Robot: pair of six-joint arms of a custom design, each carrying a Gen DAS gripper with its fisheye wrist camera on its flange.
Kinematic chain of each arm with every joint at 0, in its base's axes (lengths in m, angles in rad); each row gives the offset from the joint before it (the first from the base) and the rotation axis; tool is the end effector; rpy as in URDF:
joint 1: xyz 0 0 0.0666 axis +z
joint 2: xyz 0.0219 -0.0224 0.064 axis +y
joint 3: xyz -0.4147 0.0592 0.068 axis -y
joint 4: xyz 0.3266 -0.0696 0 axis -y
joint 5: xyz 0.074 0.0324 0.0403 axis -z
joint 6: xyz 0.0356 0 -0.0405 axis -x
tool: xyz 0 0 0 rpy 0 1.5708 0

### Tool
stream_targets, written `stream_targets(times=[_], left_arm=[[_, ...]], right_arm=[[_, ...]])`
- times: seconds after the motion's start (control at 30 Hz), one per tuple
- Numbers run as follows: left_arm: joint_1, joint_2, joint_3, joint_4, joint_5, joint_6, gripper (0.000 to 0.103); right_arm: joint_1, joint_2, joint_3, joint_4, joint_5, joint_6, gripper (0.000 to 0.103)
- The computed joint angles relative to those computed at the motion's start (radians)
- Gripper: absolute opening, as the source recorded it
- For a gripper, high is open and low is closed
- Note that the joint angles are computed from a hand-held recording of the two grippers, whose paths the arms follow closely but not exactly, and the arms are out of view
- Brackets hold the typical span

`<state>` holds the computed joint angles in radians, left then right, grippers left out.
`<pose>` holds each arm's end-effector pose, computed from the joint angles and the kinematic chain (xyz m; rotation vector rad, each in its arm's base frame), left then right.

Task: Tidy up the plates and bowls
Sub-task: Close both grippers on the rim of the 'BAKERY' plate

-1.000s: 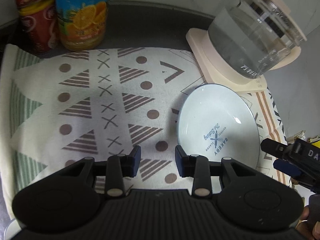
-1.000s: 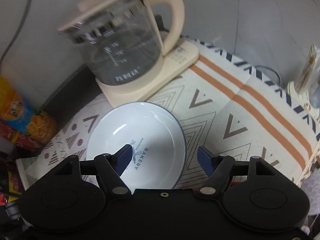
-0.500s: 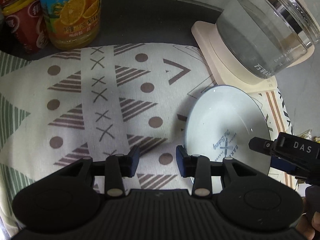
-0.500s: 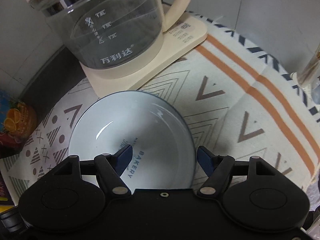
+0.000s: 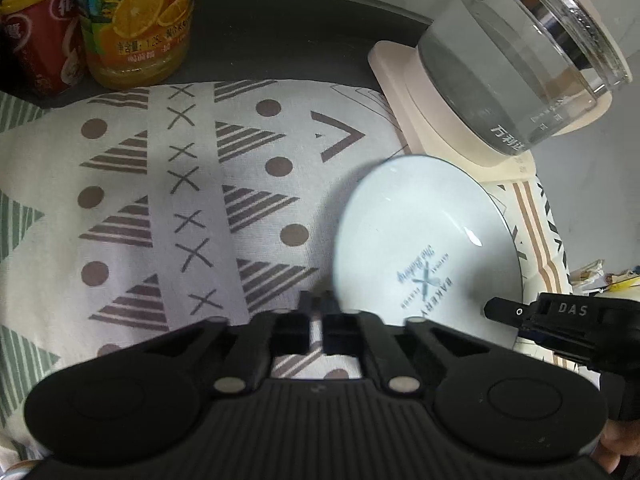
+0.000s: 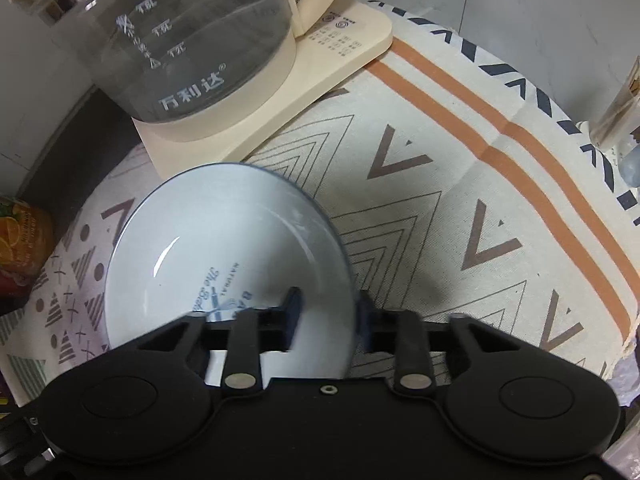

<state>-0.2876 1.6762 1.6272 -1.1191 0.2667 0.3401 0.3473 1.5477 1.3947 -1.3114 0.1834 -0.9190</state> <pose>0.4783 -0.1517 0.4201 0.0031 2.7936 -0.5323 0.3921 0.1346 0.3886 0.8442 2.8214 -0.1255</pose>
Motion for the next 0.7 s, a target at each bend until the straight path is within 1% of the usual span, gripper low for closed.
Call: stream_targets(times=[0.03, 0.1, 0.17, 0.27, 0.43, 0.53, 0.6, 0.7], left_arm=[[0.0, -0.007, -0.008, 0.009, -0.005, 0.0, 0.0], [0.004, -0.018, -0.023, 0.021, 0.003, 0.002, 0.0], [0.011, -0.026, -0.032, 0.023, 0.017, 0.01, 0.0], [0.011, -0.047, -0.051, 0.039, -0.003, 0.007, 0.0], [0.022, -0.084, -0.084, 0.051, 0.005, 0.025, 0.0], [0.035, -0.11, -0.112, 0.067, 0.04, 0.031, 0.0], [0.036, -0.125, -0.126, 0.073, 0.041, 0.04, 0.0], [0.047, -0.135, -0.142, 0.075, 0.035, 0.07, 0.0]], right_arm=[[-0.005, -0.012, -0.01, 0.017, -0.017, 0.0, 0.016], [-0.009, -0.036, -0.029, 0.051, -0.043, 0.001, 0.014], [-0.002, -0.047, -0.038, 0.068, -0.043, 0.01, 0.013], [0.004, -0.057, -0.049, 0.088, -0.056, 0.002, 0.012], [0.026, -0.083, -0.063, 0.14, -0.072, 0.005, 0.009], [0.043, -0.09, -0.067, 0.177, -0.085, 0.02, 0.009], [0.063, -0.088, -0.065, 0.194, -0.094, 0.029, 0.011], [0.091, -0.063, -0.052, 0.179, -0.093, 0.022, 0.012]])
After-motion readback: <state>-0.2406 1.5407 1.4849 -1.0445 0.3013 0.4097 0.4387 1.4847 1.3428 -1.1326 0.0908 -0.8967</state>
